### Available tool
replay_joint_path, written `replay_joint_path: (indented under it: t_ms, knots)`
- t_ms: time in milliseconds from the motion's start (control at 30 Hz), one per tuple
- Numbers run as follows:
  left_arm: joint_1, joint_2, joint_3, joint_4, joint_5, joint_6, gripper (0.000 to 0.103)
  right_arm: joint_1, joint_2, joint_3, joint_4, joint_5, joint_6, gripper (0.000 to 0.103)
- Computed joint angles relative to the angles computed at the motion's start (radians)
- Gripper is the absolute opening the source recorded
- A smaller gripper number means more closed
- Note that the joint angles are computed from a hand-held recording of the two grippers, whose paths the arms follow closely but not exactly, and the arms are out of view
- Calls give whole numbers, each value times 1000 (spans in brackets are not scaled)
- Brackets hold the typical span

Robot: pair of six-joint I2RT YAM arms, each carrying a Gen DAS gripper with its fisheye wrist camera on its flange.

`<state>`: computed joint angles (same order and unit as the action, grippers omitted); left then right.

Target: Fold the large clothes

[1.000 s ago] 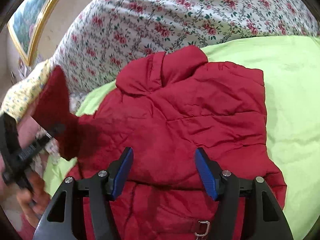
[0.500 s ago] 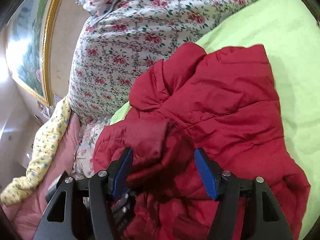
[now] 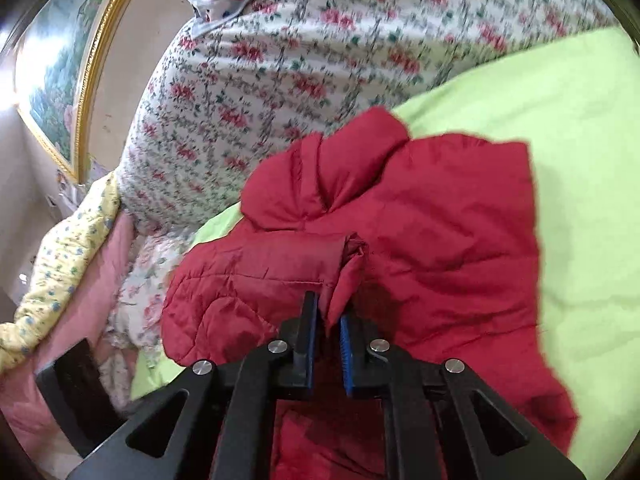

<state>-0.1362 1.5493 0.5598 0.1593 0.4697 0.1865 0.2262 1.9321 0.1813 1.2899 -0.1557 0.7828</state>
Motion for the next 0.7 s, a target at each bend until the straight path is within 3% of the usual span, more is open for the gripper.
replay_joint_path:
  t_ms: [100,233,367,533,700]
  knots:
    - [84,12,56,-26,16,-21,34,-13,-63,-38,-32,26,-19,9]
    - [171,118,159,-15,-6,-69,34,59,-246,-31,-286,224,-93,9]
    - [243,269,275,-31,11,-109,33,134,-257,45,-451,379,-138,9]
    - [266,388,363,-48,55,-105,33,138,-184,102,-493,397,-145,9]
    - [239,400,361,-32,16,-103,34,127,-197,68,-465,424,-109,23]
